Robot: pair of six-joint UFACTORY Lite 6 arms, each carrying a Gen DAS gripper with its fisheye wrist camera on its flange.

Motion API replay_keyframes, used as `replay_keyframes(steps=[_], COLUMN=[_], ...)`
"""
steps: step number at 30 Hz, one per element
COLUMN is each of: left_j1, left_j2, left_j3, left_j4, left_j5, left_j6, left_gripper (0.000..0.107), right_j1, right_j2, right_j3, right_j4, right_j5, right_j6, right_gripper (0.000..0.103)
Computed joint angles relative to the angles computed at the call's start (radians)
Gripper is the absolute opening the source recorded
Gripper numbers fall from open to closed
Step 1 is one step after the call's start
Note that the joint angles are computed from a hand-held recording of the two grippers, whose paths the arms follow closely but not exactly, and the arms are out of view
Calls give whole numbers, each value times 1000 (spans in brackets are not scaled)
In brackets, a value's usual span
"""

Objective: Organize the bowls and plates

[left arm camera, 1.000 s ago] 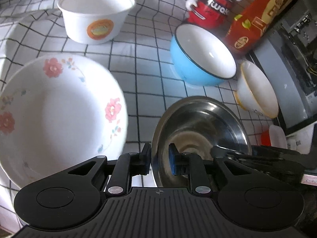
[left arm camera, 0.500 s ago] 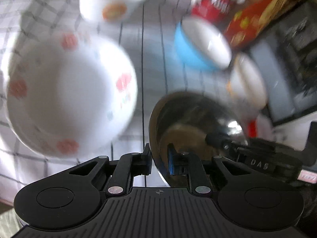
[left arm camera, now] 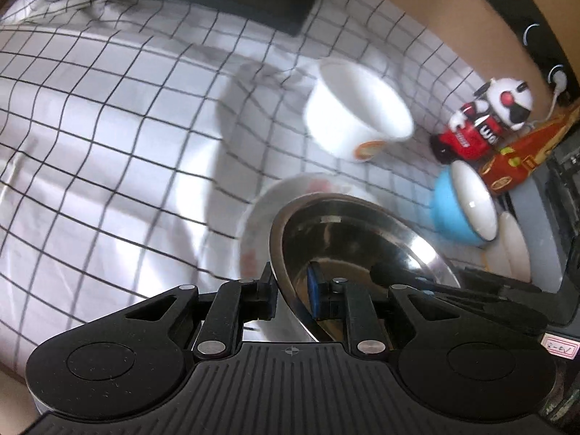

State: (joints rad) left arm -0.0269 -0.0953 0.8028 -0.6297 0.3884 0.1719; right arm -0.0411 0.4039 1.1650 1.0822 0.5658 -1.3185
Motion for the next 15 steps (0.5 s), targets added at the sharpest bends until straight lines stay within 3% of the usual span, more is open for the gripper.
replay_keyframes(steps=[7,10,15], left_j1=[97,80,35], left_j2=[137,174,185], left_j3=[60,84,94], left_j4=[-192,-225,-126], left_j5=[77,69,-10], left_j6=[350,392,298], left_gripper=[19,21,20], right_j1=[95,83,62], right_j2=[12,32,35], right_j3=[-37,-34,-31], right_j4=[-22,-58,-32], right_j5=[-148,-160,-134], right_j6=[148,184,110], right_gripper=[44,44,43])
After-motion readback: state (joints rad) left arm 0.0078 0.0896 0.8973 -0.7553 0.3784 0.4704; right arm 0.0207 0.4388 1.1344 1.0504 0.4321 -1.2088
